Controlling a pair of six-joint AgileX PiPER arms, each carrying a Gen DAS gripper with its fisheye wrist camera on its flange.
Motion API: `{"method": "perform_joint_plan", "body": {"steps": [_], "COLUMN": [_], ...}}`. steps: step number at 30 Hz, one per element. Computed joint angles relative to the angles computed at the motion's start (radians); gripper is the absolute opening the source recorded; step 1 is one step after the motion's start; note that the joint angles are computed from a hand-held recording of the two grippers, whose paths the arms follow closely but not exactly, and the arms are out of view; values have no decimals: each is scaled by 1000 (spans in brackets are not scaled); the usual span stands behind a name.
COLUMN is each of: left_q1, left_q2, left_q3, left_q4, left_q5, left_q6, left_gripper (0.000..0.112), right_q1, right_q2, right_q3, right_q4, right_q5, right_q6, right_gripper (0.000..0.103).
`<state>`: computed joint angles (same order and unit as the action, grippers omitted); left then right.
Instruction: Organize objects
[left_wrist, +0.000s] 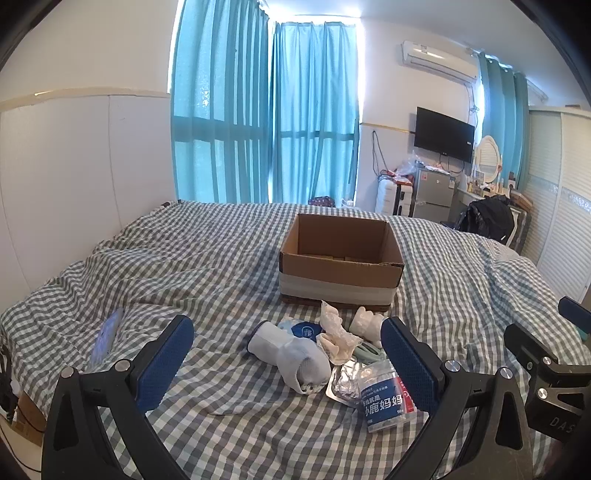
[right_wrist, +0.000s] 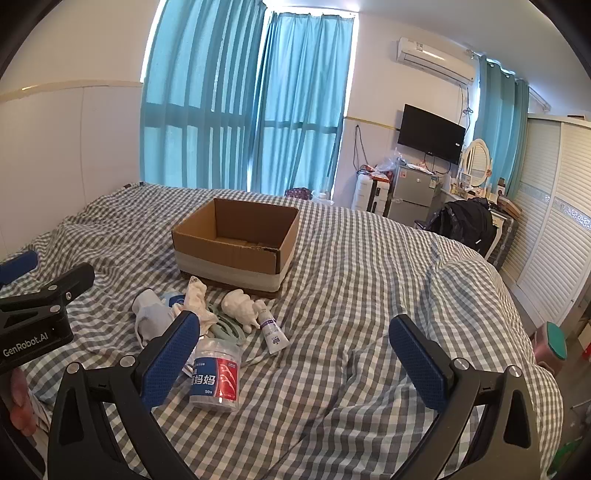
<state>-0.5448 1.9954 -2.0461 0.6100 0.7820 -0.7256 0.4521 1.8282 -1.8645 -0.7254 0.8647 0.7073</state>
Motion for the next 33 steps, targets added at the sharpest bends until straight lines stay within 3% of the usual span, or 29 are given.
{"method": "perform_joint_plan", "body": {"steps": [28, 33], "left_q1": [17, 22], "left_q2": [-25, 9], "left_q3": [57, 27], "left_q4": [5, 3], "left_q5": [-35, 0], "left_q6": [-25, -19], "left_gripper": [103, 103], "right_q1": [23, 16], "right_q2": [19, 40], "right_q3": [-14, -31], "right_q4": [-15, 15], "right_q5": [4, 0], "right_q6": [-11, -40], "right_gripper": [103, 103]}}
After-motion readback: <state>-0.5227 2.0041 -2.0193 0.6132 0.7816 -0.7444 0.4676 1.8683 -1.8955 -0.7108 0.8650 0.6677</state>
